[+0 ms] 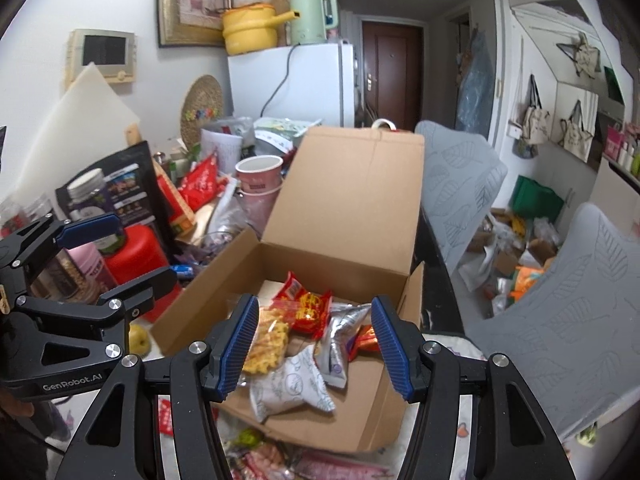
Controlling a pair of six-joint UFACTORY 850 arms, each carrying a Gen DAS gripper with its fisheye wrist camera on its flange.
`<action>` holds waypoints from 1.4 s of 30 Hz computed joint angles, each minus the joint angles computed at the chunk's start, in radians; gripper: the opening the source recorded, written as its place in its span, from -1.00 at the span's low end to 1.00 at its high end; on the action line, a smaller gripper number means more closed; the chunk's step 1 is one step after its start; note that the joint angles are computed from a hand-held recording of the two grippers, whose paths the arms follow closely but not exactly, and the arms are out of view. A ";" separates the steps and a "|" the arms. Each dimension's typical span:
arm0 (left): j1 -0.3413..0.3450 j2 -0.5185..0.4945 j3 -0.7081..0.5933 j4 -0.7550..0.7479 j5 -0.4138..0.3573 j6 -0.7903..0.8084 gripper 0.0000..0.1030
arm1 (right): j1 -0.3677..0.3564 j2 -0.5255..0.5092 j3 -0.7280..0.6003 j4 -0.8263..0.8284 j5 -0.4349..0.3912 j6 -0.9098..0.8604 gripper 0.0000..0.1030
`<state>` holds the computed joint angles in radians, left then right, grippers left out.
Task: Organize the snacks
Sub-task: 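Withdraw both tools from the box toward the snacks left on the table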
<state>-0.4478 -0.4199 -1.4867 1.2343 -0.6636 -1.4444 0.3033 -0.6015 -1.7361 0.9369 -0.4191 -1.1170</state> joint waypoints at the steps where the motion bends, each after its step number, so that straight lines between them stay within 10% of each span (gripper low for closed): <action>1: -0.007 0.010 0.010 0.005 -0.002 -0.009 0.59 | -0.001 0.018 0.023 0.029 0.005 -0.033 0.14; 42: -0.175 0.198 0.338 0.113 0.085 -0.283 0.59 | -0.062 0.359 0.590 0.615 0.020 -0.657 0.36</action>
<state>-0.6228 -0.2218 -1.1483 1.3474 -0.5782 -1.7273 0.2415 -0.2425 -1.1460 1.5522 -0.3988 -1.7742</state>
